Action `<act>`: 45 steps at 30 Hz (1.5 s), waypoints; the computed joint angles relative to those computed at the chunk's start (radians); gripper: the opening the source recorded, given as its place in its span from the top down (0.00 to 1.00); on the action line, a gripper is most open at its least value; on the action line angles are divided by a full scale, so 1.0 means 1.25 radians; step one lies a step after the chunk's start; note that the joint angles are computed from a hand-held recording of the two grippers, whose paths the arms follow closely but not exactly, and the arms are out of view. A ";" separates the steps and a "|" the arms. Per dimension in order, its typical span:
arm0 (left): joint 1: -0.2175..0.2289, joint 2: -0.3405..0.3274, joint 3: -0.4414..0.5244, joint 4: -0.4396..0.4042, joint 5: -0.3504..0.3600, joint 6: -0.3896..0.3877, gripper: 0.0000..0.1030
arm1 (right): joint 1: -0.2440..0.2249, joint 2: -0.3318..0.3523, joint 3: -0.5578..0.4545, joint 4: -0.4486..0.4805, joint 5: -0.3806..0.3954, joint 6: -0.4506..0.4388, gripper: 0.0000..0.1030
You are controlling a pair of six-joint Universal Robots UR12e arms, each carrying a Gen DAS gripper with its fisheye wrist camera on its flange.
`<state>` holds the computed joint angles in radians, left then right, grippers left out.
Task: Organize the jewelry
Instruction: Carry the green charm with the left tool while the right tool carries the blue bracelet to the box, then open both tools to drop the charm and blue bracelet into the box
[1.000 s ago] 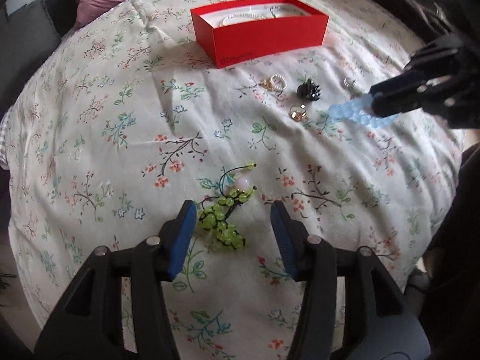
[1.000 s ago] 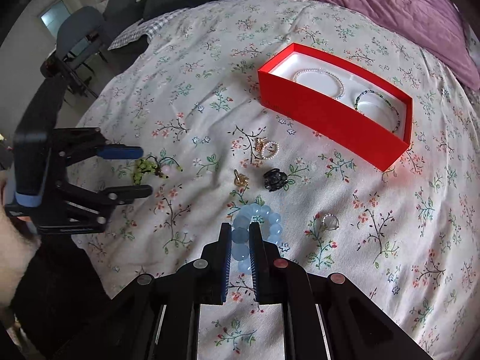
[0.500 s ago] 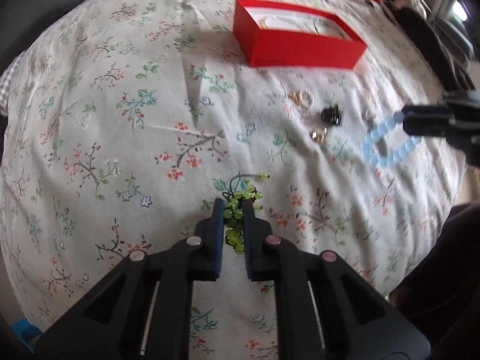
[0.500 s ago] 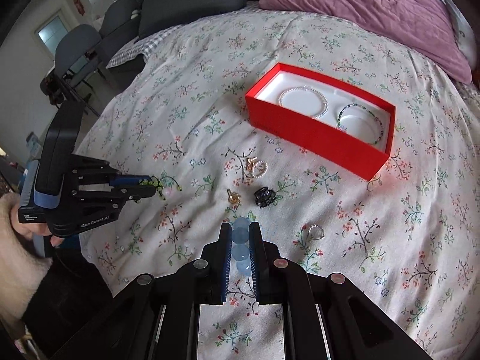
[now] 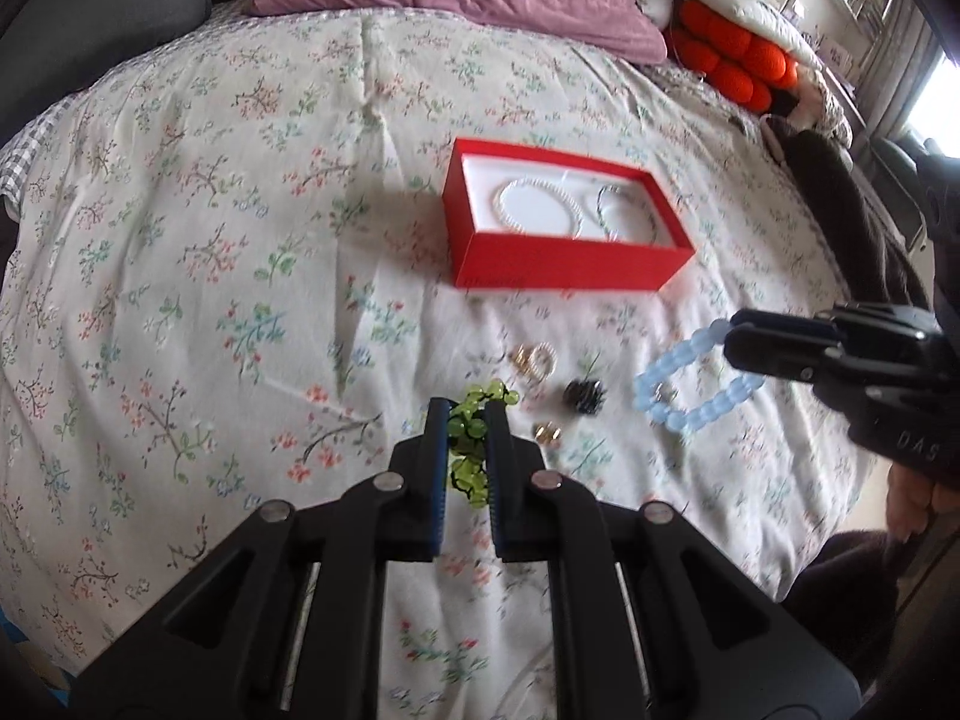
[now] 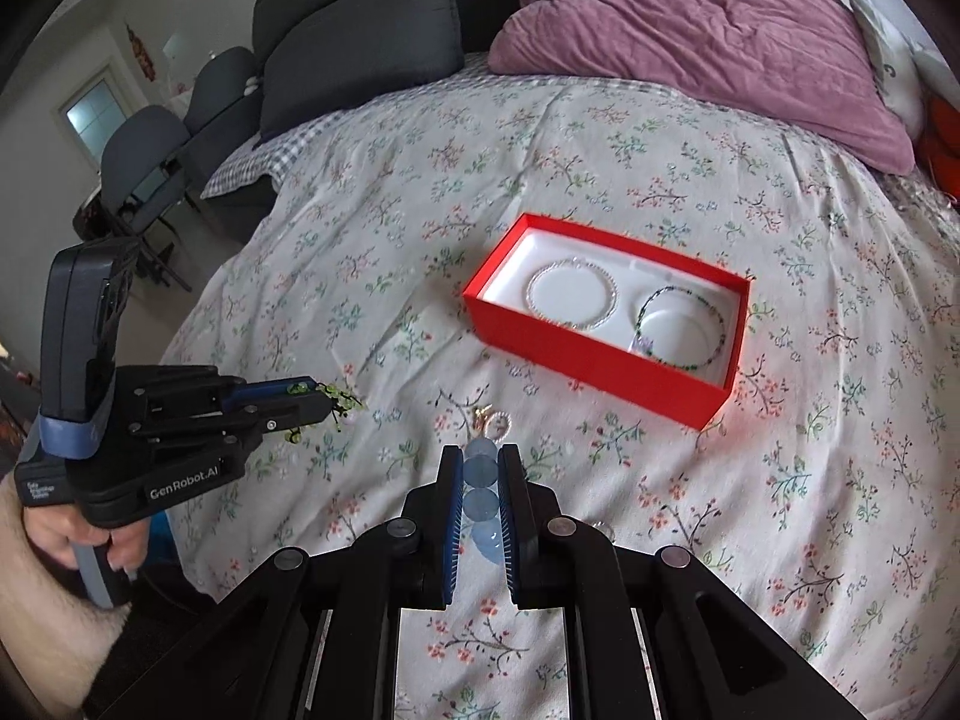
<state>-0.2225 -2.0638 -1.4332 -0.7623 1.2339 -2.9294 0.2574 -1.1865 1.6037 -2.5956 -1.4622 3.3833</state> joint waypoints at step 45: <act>-0.068 -0.177 0.223 0.045 0.032 -0.219 0.88 | -0.074 0.087 -0.062 -0.083 -0.047 0.189 0.89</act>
<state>-0.3077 -2.2853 -1.1541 -0.7063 1.2740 -3.2034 0.1643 -1.0779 1.5266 -2.6992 -1.5215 3.6192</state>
